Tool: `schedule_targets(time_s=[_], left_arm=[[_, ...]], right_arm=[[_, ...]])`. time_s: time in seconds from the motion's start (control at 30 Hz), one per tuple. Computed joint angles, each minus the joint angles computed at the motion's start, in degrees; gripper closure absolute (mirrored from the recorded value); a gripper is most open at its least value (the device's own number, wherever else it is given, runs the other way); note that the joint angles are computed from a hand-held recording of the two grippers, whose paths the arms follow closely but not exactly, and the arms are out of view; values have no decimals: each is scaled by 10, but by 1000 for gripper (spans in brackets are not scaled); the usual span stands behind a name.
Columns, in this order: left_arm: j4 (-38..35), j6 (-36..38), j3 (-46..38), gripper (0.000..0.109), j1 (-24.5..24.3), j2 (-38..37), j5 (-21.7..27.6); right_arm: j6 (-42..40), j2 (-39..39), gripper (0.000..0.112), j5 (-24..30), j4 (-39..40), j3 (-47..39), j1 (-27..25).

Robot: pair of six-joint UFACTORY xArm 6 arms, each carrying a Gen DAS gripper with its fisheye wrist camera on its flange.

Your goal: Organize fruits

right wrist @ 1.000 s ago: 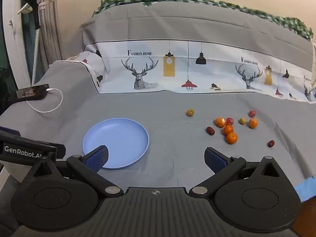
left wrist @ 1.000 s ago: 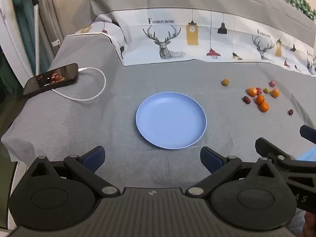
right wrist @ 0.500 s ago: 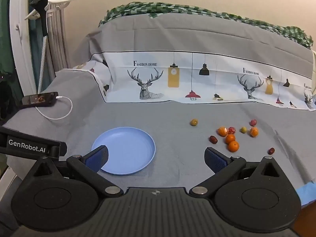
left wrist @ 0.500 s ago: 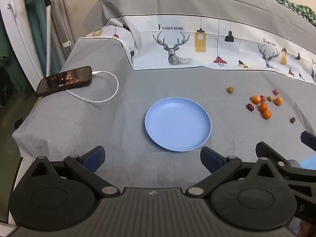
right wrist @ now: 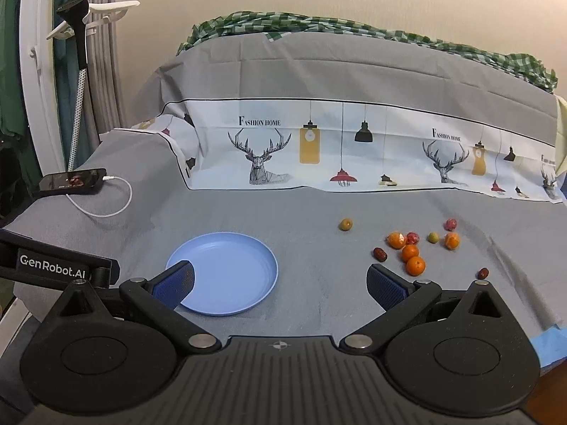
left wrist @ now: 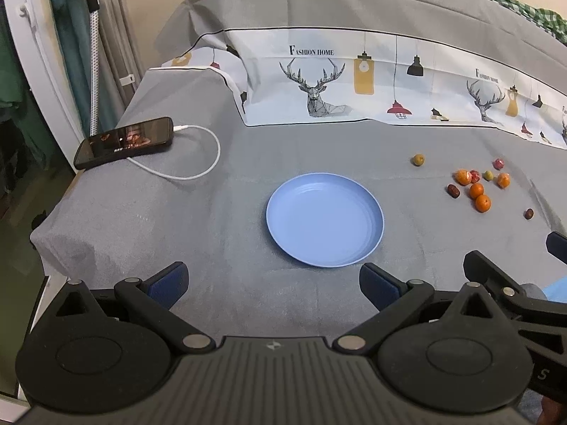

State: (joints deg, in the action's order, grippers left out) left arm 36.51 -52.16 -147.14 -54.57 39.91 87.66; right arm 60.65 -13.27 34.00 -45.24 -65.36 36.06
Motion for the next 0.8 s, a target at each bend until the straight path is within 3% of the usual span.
schedule_targets(time_s=[0.13,0.8], left_arm=[[-7,-15,48,6,3,-29,-19],[-5,-20,72,6,6,-39,-22]], right_arm=[[-1,3,10,9,-2,-7,4],[-23,17,10,15,6,-18,6]])
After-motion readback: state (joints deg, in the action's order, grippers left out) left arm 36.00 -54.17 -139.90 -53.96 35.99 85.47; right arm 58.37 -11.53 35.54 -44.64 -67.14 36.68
